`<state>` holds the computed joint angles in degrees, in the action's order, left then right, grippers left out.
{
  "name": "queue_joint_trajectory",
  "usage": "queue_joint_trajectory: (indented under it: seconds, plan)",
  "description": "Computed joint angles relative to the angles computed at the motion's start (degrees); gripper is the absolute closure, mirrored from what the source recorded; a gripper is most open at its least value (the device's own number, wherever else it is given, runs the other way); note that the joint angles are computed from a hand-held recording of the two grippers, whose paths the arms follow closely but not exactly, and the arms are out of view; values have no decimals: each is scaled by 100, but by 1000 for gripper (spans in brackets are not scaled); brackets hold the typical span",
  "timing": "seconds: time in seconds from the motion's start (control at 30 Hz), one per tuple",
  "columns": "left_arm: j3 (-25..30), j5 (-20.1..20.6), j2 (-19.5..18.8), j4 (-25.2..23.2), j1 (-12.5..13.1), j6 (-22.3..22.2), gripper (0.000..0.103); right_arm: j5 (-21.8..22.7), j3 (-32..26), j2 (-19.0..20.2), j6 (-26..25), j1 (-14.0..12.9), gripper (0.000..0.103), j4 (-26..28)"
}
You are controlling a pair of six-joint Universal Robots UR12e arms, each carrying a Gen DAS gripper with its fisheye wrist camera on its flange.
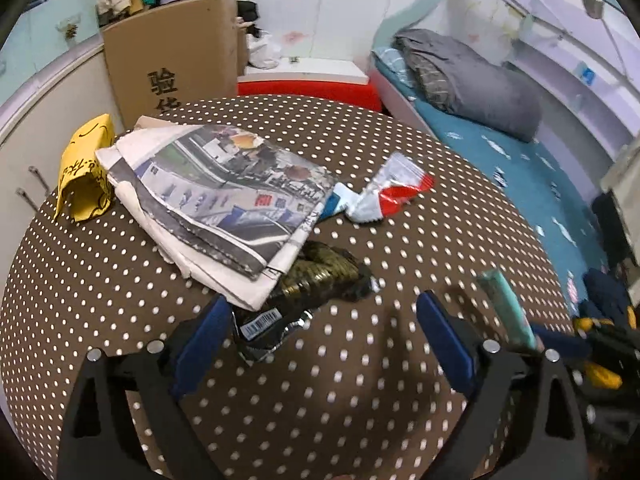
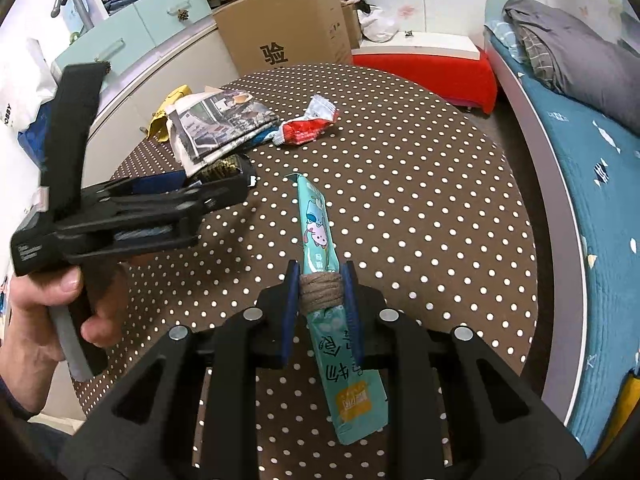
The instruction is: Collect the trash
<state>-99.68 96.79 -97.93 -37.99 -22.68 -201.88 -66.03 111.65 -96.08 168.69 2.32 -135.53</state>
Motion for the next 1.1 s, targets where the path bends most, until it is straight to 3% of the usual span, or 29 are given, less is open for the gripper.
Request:
queue_joint_trajectory:
  seconds: [0.1,0.13,0.17,0.27,0.43,0.7,0.97,1.1]
  plan:
    - [36,34,-85,105,-1,-60,12,35,30,-34,-6,-29,81,-12]
    - [23,33,-90,160,-2,-30,16,35,36,-40,-1,-32,81,-19]
    - [29,142,-98,175,-33,49,31,51,47,-53,-4,-52,81,-16]
    - [-20,-45,-70,273,5,282,35,76,74,-66,-5,-93,81,-11]
    - [-343,-329,142,584,39,574,36,160,114,-76,31,-130,81,-22]
    - [-803,-661,578,795,127,558,36,287,197,-178,120,-264,81,-152]
    - [-638,-643,606,1080,-35,728,36,472,219,-277,142,-478,86,-283]
    - [-487,-689,504,1092,-77,851,36,367,169,-263,65,-447,86,-119]
